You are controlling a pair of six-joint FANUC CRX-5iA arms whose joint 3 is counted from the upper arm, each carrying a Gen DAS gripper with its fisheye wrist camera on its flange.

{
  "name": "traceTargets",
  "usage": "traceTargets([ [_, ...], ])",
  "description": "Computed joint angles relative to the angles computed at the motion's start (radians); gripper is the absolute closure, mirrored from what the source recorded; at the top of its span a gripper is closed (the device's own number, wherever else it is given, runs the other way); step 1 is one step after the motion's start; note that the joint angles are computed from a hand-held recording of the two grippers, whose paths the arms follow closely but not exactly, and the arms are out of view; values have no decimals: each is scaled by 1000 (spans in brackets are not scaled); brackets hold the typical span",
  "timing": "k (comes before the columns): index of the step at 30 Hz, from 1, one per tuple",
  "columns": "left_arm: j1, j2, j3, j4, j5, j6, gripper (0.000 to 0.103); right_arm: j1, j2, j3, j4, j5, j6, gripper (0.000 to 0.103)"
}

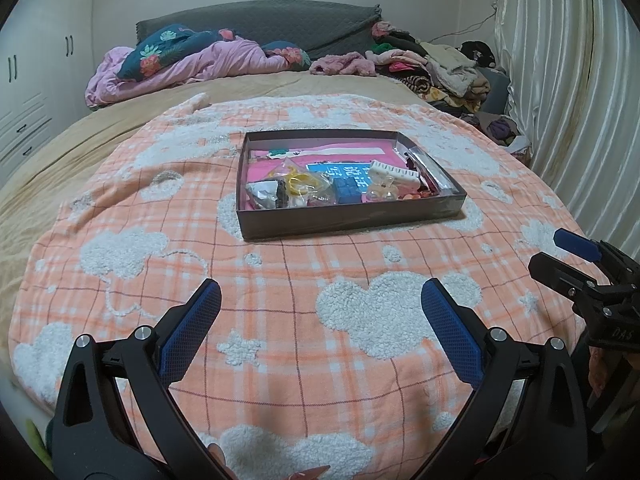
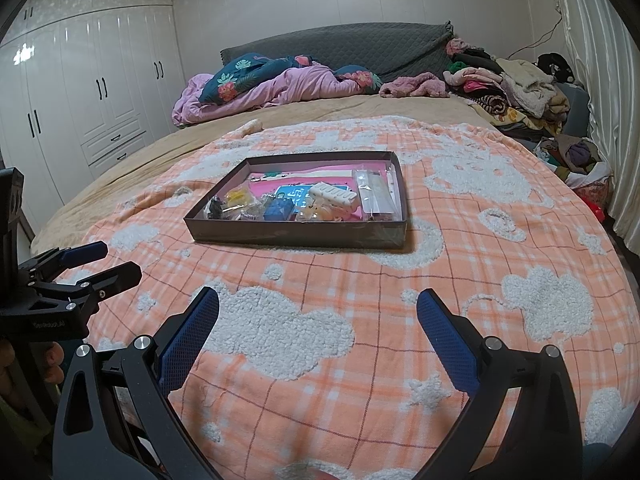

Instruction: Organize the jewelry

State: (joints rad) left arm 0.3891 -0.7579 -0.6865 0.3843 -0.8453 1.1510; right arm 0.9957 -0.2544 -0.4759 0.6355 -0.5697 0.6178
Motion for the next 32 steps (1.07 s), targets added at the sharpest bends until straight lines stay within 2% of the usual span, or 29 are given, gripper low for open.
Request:
traceTargets([
  [10,23,6,-17,59,-5,-67,9,2,16,16,20,-29,-34,4],
  [12,21,22,-4,28,-6,-44,9,-8,18,18,5,-25,-28,4],
  [15,19,34,12,-45,18,11,9,-27,33,39,-33,-30,-19,4],
  [20,103,48,-12,12,59,-36,9,-81,76,82,-71,-58,-33,4],
  [23,118,66,3,-45,114,4,9,-138,119,123,-95,-81,-53,4],
  [26,146,173,81,-146,129,112,9,-213,183,168,-73,-107,-90,4],
  [27,178,229,104,-128,129,110,9,-247,217,200,-82,-123,-84,4],
  [29,213,350,183,-175,132,185,9,-299,272,238,-50,-150,-128,4],
  [32,239,486,276,-244,164,277,9,-394,399,345,-18,-232,-164,4],
])
